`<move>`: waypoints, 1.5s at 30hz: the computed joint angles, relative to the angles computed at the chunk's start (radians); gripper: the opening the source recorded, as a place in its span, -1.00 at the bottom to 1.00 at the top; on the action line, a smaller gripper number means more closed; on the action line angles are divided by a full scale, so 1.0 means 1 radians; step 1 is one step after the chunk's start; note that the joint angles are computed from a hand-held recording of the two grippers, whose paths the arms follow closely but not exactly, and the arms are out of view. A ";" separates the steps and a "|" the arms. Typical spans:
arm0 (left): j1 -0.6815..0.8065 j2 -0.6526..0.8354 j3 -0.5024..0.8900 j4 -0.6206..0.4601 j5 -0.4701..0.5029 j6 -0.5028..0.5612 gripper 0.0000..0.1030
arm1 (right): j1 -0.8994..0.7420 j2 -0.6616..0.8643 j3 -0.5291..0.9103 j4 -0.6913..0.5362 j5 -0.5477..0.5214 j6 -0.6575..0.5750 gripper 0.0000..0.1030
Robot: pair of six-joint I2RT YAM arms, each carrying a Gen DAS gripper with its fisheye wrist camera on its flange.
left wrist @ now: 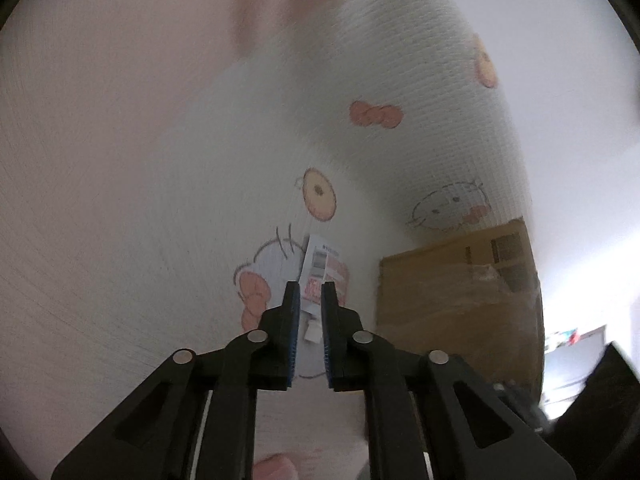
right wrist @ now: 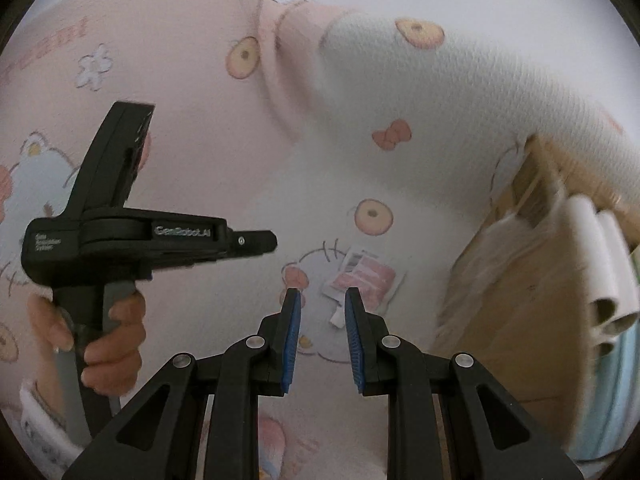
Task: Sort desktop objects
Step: 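Move both grippers down to the white-and-red squeeze pouch on the sheet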
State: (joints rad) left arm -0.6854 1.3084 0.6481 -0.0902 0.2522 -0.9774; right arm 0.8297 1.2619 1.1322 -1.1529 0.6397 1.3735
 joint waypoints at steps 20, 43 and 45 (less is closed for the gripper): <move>-0.001 0.198 -0.053 0.277 0.068 -0.122 -0.44 | -0.082 0.021 -0.325 0.387 -0.002 0.053 -0.64; -0.036 0.399 0.090 0.269 0.098 -0.063 -0.40 | -0.179 -0.025 -0.500 0.650 -0.103 -0.049 -0.64; -0.038 0.406 0.106 0.253 0.093 -0.047 -0.40 | -0.188 -0.017 -0.496 0.656 -0.104 -0.058 -0.64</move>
